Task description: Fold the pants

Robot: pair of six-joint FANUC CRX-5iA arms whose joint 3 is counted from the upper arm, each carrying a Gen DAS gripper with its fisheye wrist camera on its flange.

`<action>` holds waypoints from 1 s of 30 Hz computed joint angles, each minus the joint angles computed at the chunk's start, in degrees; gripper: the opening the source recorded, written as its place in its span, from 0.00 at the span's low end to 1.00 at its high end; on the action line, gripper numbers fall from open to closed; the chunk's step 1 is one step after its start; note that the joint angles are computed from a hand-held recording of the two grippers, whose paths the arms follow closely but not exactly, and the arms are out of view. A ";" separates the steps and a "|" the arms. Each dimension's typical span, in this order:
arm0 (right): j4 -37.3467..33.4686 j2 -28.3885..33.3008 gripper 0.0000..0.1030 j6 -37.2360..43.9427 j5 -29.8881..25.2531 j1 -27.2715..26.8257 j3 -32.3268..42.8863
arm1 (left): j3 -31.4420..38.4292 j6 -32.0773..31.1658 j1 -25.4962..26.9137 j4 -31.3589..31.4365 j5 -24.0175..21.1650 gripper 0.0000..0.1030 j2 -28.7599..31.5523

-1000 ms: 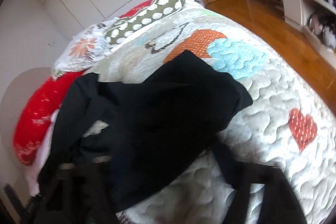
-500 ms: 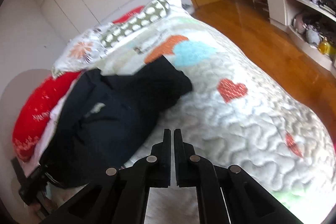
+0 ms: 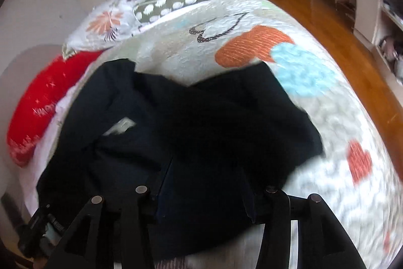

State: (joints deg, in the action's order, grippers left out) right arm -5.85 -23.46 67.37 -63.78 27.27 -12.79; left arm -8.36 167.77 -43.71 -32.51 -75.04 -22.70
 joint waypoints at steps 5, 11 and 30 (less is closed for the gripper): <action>16.70 8.36 0.45 -3.41 10.62 1.96 2.64 | 0.48 -1.05 -0.35 -0.58 -0.57 0.53 0.86; 6.32 6.06 0.47 0.43 6.45 -5.67 6.98 | -0.42 -1.96 1.37 0.91 0.76 0.53 -0.09; -13.91 -2.20 0.18 7.94 3.84 -12.97 -2.68 | -5.34 1.91 8.21 5.02 8.31 0.76 -5.69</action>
State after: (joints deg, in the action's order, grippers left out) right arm -19.76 -25.66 75.31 -59.94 14.30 -15.47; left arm -13.70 169.67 -35.50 -27.48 -66.74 -28.39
